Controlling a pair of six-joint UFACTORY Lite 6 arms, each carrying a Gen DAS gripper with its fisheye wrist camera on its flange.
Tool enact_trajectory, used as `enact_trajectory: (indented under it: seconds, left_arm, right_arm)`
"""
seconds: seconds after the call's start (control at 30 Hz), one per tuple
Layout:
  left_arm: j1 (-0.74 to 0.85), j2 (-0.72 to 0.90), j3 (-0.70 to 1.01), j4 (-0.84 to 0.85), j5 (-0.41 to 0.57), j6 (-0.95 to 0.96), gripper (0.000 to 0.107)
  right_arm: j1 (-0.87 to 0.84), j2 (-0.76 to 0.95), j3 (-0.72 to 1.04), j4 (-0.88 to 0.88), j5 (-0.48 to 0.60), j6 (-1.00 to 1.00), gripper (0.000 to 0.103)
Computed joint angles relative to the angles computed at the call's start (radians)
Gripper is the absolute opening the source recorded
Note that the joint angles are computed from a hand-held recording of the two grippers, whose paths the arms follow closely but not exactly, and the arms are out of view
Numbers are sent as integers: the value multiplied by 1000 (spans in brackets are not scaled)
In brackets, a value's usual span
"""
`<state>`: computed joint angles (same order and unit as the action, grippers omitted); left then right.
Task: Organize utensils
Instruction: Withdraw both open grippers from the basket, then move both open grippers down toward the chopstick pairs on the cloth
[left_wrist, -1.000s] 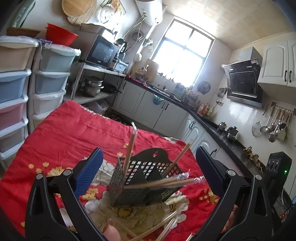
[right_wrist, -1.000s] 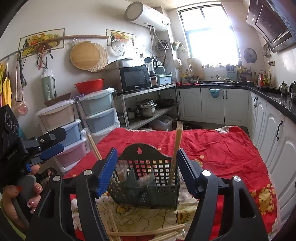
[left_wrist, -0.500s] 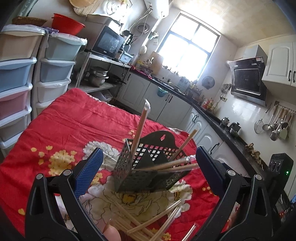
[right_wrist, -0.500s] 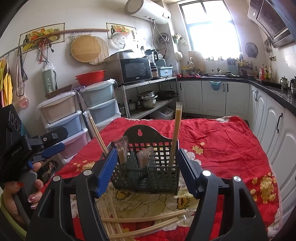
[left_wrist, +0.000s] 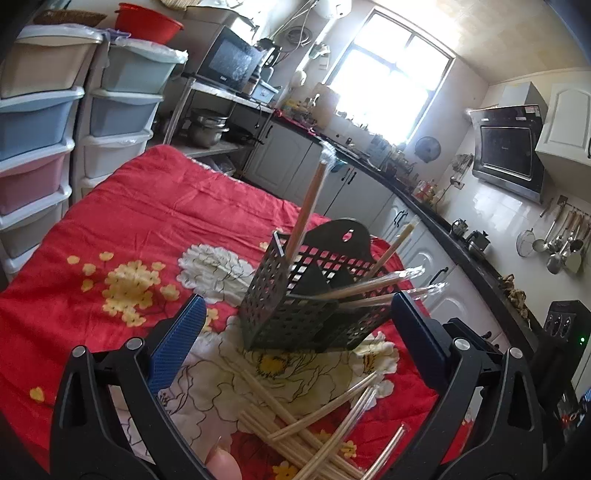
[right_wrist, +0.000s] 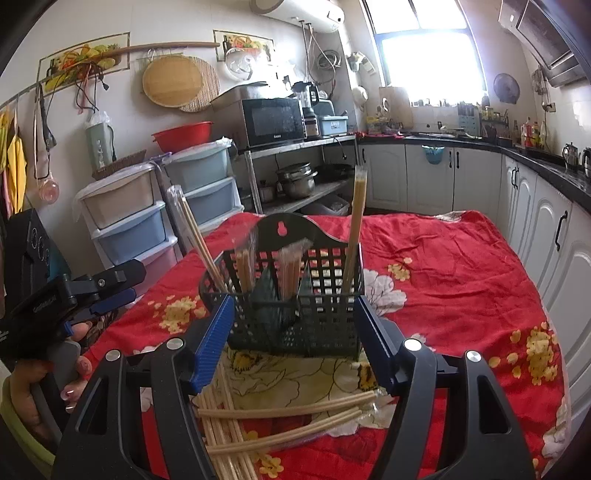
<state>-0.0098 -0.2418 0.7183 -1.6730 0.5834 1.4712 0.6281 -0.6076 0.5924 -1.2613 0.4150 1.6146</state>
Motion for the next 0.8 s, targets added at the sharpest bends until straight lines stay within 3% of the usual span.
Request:
enact_trajectory:
  seconds: [0.8]
  left_arm:
    - [70,30,-78,60,25,2,92]
  right_arm:
    - [24,11,-88,54,-26,-10,64]
